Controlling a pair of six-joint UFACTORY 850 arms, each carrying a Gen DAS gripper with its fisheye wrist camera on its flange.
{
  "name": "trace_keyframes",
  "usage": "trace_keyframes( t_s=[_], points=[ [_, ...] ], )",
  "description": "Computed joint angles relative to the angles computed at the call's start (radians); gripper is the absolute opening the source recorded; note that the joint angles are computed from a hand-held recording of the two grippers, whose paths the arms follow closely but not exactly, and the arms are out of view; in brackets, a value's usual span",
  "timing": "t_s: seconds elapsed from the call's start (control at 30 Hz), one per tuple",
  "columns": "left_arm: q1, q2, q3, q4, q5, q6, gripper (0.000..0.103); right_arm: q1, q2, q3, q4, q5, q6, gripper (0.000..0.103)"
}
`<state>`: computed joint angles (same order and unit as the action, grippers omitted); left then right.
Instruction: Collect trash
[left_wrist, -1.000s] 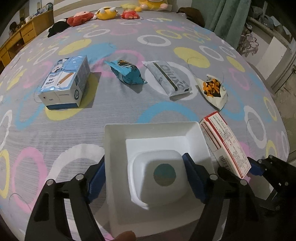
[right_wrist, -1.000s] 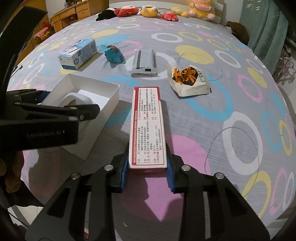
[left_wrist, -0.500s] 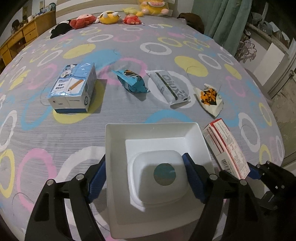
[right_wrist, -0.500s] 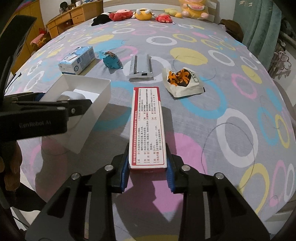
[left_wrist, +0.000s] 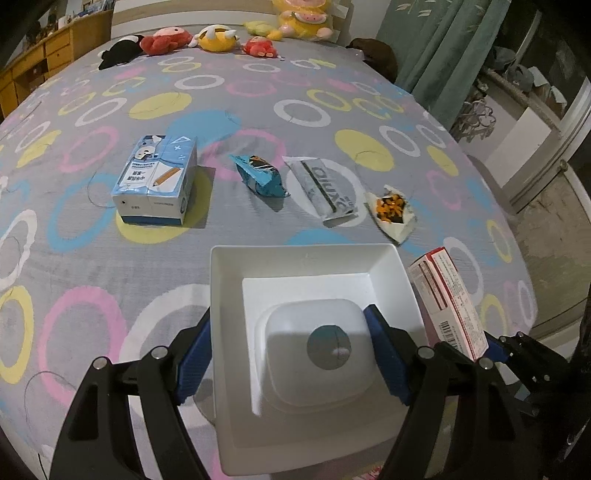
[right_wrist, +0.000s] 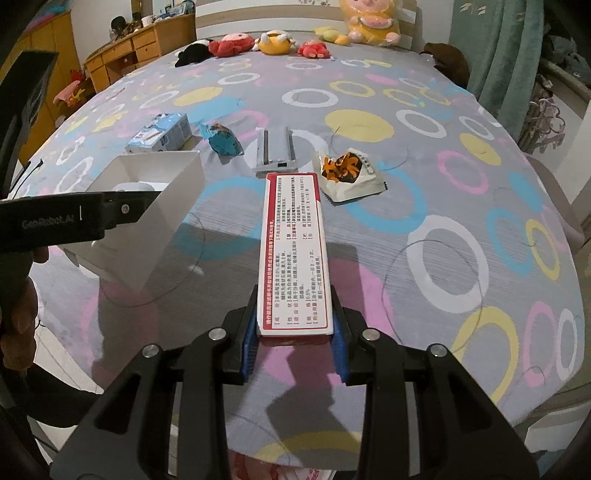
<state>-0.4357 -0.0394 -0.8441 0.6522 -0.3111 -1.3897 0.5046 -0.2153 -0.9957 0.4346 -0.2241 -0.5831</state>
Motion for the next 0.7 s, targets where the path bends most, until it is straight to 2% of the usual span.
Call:
trace_keyframes(
  t_s=[0.2,0.4,0.7],
  points=[
    [-0.013,0.049,0.031,-0.018,0.011,0.022,0.075,0.000,0.071,0.049,0.021,0.008,0.013,0.032],
    [-0.038,0.071,0.048,-0.015,0.010,0.018,0.075,-0.003,0.146,0.106,-0.033,0.016,0.091,0.032],
    [-0.127,0.105,0.075,0.068,-0.038,-0.052,0.075,-0.007,0.273,0.221,-0.136,0.021,0.230,0.032]
  ],
)
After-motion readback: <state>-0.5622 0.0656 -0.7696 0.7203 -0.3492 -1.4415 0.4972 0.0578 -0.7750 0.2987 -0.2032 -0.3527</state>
